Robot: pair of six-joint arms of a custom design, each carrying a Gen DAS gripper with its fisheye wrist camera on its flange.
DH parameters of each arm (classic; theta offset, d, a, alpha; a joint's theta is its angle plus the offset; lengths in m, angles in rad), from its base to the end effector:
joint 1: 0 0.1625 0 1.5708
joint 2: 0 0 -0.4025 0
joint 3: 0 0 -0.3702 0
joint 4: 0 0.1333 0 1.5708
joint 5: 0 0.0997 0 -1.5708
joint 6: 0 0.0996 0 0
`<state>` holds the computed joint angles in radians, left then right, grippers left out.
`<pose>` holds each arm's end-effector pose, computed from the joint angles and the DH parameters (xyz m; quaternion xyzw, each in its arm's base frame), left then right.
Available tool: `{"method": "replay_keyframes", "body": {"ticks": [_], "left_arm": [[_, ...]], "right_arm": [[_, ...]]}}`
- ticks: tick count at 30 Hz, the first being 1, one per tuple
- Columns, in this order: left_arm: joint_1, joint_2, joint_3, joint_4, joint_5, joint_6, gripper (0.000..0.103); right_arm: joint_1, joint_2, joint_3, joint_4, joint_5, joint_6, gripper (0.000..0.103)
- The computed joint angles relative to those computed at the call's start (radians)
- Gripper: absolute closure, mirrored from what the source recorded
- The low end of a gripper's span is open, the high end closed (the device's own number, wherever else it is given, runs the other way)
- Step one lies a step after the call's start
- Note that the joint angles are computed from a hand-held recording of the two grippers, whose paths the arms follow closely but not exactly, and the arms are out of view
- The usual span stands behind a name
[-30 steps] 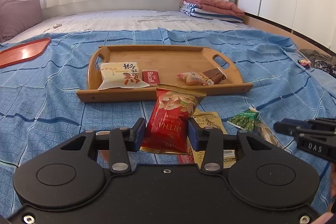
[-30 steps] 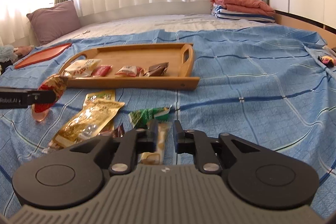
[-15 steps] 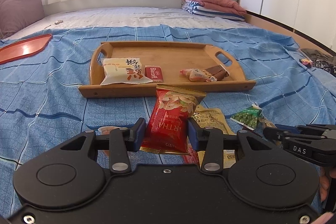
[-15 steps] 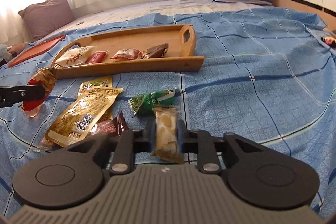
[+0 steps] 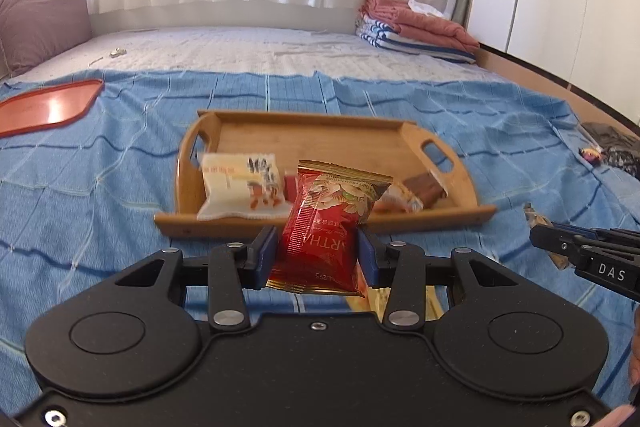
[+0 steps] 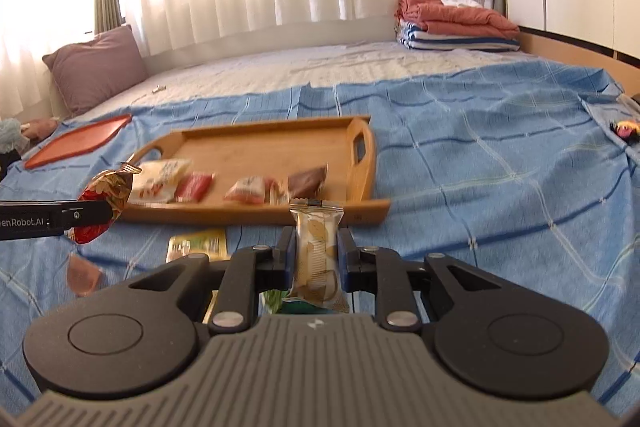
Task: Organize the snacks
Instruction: 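Carry the red chip bag and cookie bar onto the wooden tray with both tools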
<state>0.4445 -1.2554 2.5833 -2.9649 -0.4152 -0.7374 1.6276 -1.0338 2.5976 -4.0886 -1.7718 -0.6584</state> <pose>-0.1888 -0.3385 0.1523 0.1440 0.8249 -0.4547 0.3033 0.1329 -0.3388 0.1630 0.2662 -0.8441 0.4099 0.2205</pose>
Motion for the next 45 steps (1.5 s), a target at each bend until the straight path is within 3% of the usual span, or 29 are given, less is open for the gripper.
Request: {"method": "replay_keyframes", "body": {"ticks": [10, 14, 27, 36, 45], "left_arm": [[0.119, 0.07, -0.174, -0.23, 0.003, 0.35, 0.062], [0.189, 0.096, -0.246, -0.341, -0.048, 0.493, 0.062], [0.434, 0.183, -0.448, -0.356, -0.166, 0.571, 0.062], [0.519, 0.267, -0.543, -0.337, -0.167, 0.594, 0.062], [0.564, 0.321, -0.59, -0.354, -0.175, 0.629, 0.062]], "right_arm": [[0.084, -0.032, -0.188, 0.204, -0.063, 0.046, 0.077], [0.099, -0.019, -0.269, 0.293, -0.079, 0.074, 0.077], [0.112, 0.128, -0.506, 0.464, -0.153, 0.094, 0.077], [0.079, 0.217, -0.609, 0.535, -0.188, 0.11, 0.077], [0.057, 0.274, -0.665, 0.553, -0.201, 0.083, 0.077]]}}
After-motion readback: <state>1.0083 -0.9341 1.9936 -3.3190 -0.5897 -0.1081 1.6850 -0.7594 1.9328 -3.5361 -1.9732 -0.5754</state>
